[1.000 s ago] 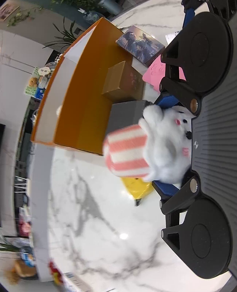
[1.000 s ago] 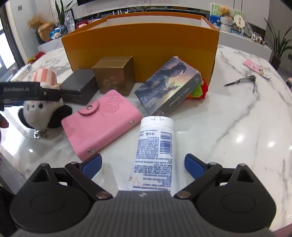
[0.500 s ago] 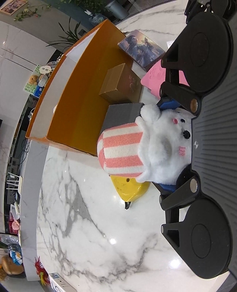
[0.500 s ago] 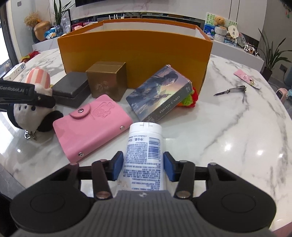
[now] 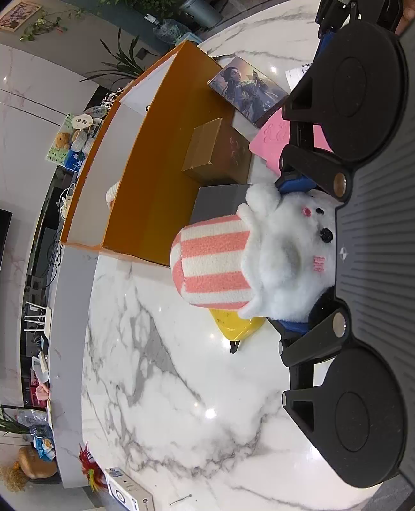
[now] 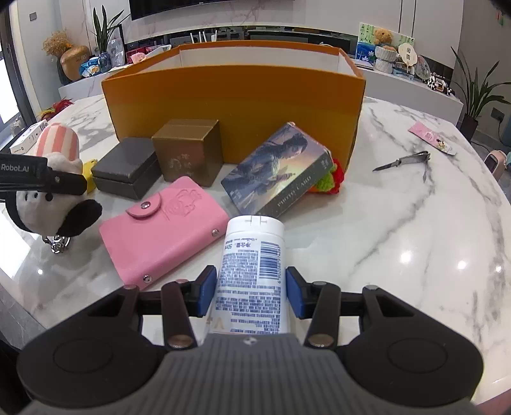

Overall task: Organize objects
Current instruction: 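Lift the white lotion tube with the right tool while the left tool holds the plush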

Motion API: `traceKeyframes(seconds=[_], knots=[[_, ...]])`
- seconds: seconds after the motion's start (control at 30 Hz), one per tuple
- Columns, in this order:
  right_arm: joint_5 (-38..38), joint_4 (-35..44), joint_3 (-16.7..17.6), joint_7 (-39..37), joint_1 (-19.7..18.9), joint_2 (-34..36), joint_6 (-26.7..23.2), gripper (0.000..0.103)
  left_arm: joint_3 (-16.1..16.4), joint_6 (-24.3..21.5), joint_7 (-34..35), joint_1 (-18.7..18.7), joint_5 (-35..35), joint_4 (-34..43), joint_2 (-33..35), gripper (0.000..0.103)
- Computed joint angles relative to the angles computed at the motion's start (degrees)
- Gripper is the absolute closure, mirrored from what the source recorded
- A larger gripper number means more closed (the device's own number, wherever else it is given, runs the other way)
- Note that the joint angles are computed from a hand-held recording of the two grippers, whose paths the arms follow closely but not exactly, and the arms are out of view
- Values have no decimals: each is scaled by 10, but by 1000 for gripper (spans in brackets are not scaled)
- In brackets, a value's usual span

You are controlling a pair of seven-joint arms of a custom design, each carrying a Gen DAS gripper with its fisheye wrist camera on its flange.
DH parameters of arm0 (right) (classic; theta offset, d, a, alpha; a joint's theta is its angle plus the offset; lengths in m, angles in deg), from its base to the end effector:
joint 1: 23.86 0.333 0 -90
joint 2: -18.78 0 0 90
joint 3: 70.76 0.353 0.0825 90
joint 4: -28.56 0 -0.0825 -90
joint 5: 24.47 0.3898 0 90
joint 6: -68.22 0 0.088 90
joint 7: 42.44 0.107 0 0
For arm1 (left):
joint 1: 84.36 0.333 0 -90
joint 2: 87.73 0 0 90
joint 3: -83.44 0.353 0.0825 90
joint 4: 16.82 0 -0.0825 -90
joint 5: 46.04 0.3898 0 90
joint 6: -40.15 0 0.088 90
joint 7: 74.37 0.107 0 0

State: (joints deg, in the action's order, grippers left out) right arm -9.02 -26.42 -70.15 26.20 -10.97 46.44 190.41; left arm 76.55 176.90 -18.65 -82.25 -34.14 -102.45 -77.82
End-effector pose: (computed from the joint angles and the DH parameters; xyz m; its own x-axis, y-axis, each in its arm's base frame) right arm 0.7260 0.1834 0.7143 0.5254 -0.8505 -0.0258 -0.6385 -0.3741 -0.6726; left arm 0.6728 -0.0458 0.6894 0.3323 -0.9191 0.2116 -0.6646 -0.3874 -0.6389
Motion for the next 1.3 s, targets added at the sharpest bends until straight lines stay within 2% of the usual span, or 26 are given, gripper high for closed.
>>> traceKeyframes(seconds=[1.23,1.3], knots=[[24,-44,9,-25,3,-54,46,54,0,-35,-23,-29,83,13,-29,20],[26,-47,9,-28,3,-57,50,56,0,-36,-23,-30,86,15,-28,20]])
